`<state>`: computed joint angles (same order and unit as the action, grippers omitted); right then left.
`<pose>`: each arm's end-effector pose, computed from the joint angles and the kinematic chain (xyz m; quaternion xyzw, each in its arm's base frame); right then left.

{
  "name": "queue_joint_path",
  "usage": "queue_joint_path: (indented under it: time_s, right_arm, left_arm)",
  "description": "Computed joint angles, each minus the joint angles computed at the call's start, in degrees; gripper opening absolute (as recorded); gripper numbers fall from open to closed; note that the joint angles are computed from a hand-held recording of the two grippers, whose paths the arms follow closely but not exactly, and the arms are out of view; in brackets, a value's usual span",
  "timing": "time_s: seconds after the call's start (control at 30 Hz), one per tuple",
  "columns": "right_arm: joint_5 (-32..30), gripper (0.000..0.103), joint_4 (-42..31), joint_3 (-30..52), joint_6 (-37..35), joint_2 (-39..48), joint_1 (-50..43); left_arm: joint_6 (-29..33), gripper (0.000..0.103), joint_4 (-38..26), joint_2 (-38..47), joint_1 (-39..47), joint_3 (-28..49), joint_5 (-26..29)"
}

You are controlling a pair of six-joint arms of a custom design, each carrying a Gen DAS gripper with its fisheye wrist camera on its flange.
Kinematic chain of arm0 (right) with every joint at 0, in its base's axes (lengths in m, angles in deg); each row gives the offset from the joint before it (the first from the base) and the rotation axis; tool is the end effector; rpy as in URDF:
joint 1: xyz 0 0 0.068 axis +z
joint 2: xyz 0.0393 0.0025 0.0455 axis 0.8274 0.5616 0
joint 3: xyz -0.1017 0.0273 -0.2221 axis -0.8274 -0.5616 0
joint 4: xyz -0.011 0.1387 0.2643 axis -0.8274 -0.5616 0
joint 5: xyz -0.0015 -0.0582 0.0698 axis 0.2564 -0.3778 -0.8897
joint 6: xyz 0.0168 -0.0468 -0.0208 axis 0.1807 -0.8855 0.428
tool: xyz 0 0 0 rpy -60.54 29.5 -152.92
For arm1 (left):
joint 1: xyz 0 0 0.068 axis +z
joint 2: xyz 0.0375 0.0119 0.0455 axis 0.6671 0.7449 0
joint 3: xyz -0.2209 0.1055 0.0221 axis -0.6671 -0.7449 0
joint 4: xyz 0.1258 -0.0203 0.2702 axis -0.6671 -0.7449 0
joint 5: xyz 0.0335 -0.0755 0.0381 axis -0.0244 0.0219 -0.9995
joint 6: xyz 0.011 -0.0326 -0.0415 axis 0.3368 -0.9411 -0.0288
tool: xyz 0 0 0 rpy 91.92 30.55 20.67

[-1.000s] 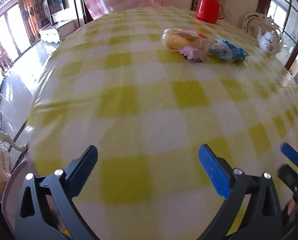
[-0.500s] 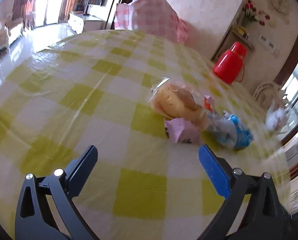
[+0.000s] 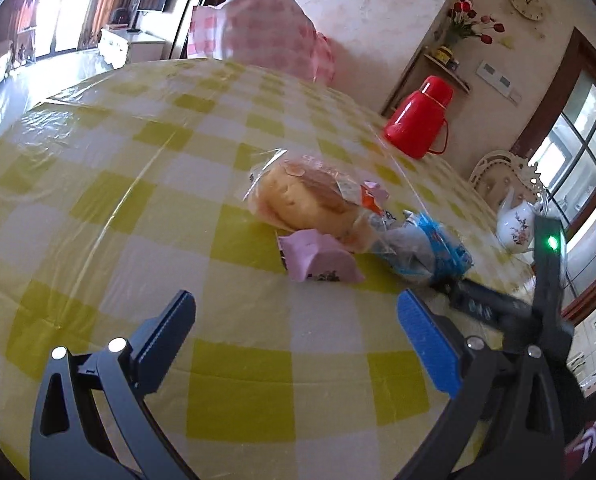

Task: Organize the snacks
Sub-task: 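Grasp the green pea snack packet with the right gripper while the left gripper grasps the pink wrapper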

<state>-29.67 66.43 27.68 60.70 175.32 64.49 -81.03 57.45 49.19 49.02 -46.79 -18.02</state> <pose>0.3837 0.0642 0.0946 -0.1491 0.9366 0.0833 0.3060 0.2228 0.0216 0.1003 -0.1807 0.8866 -0.1311 0.4050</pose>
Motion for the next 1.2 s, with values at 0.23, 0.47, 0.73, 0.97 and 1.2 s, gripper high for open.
queue_joint_path:
  time_s: [0.23,0.47,0.73,0.97,1.2]
  right_arm:
    - [-6.4,0.035,4.9,-10.6,0.4,-10.1,-3.2]
    - [-17.3,0.035,-0.7,-29.1,-2.0,-35.2,-12.7]
    - [-25.3,0.035,-8.9,-38.3,-4.1,-50.3,-18.7]
    - [-21.8,0.035,-7.2,-39.8,-4.7,-52.0,-17.1]
    - [-23.0,0.035,-7.1,-40.0,-4.8,-52.7,-19.1]
  left_arm:
    - [0.5,0.101,-0.4,0.1,-0.8,0.2,-1.3]
    - [2.4,0.101,-2.3,6.1,-2.4,4.1,-1.9]
    - [0.6,0.101,-4.6,18.8,-7.7,13.4,-10.0]
    - [-2.0,0.100,-8.2,32.6,-11.2,25.9,-20.4]
    - [6.7,0.000,-6.7,19.4,-13.4,15.4,-13.1]
